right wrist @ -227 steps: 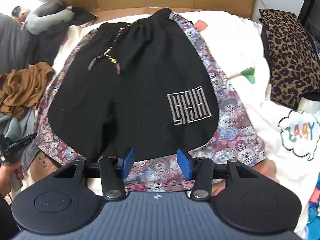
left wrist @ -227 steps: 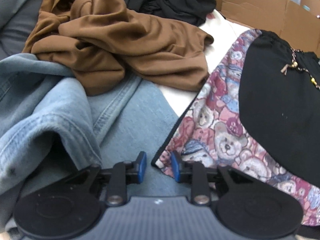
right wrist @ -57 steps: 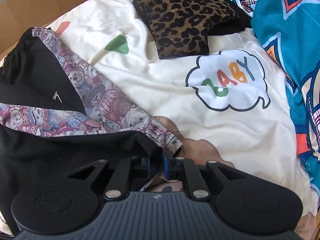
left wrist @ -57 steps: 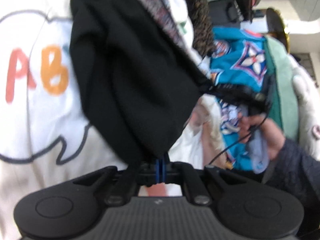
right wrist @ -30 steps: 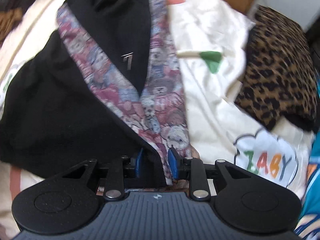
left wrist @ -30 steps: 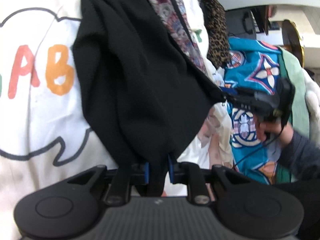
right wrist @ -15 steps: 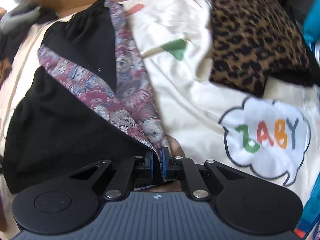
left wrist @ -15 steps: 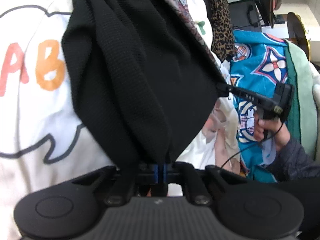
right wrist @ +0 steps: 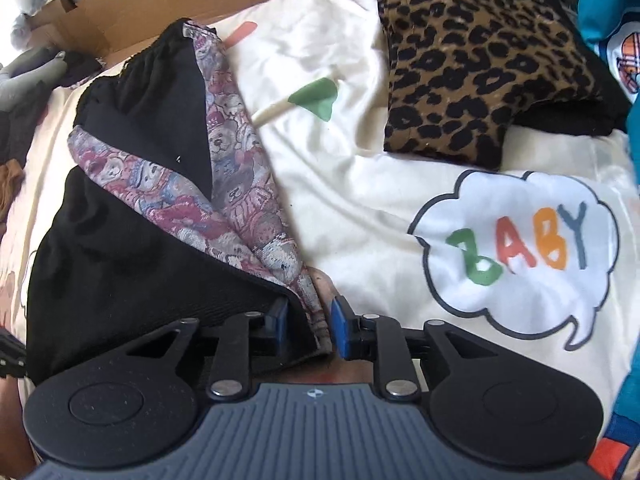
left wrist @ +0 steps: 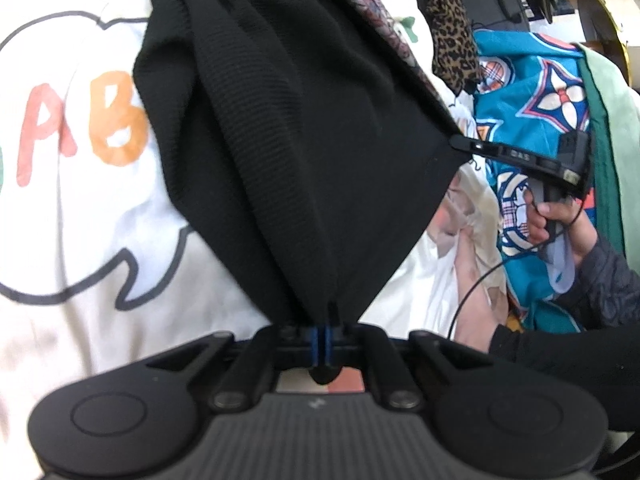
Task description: Fold clothes
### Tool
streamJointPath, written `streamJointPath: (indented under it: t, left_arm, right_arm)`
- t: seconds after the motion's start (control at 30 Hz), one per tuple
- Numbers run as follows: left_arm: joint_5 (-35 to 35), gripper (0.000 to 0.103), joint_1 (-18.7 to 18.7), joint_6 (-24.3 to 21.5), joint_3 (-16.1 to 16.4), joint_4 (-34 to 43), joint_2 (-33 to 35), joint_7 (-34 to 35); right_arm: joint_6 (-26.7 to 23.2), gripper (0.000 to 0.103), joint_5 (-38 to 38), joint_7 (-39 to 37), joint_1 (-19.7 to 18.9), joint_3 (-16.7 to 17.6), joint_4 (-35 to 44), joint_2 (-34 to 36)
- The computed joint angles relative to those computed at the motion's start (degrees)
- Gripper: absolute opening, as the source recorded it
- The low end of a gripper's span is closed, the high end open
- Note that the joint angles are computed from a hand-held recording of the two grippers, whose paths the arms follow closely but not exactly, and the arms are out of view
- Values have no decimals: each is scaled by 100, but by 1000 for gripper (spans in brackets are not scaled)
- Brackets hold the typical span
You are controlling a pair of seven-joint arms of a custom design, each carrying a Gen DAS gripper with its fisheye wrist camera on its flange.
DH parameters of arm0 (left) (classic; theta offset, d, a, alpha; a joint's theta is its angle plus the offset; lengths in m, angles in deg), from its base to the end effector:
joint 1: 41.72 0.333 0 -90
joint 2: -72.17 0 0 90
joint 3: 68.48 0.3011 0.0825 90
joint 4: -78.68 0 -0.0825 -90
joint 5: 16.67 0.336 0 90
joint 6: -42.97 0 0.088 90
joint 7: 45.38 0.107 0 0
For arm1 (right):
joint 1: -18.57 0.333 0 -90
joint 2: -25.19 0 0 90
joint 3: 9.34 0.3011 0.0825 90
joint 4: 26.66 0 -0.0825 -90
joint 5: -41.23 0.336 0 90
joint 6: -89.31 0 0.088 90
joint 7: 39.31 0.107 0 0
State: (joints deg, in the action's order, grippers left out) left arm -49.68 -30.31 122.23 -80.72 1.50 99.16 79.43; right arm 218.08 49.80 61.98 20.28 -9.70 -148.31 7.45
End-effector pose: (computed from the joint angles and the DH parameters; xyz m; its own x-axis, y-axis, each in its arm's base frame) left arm 0.5950 -0.0496 0.4578 -0.4139 -0.5681 0.7113 -0.8316 0.5539 -0.0414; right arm 0.4575 0.0147 0.5844 -0.1897 -0.9558 -0.2246 -0.8877 0.2647 -0.3767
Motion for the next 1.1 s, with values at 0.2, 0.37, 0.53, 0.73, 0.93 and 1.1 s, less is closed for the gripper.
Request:
streamJointPath:
  t: [0.2,0.37,0.53,0.73,0.93,1.1]
  left_arm:
    - [109,3,-39,51,-5,-69,-78,220]
    - [163,3,-59,47,17,-21,-62,198]
    - [222,8,-115,-77,-17,272,-4,100]
    - [449,30,-192,-64,1,883,89,-195]
    - [525,35,-184,12,-83,1786,441,-491]
    - [654,35,-266,802,-130,2275,759,-625]
  right_arm:
    - [-4,9,-150,-1,29,66,58,116]
    - [-17,8,-311,19,56,74,124,333]
    - [-311,15,-344,105,85,41,385,390]
    - [-28,30,-66,80,118,25,261,56]
    - [251,30,-19,-239,231,90,409,177]
    - [516,30,-25,-312,345,164,520,398]
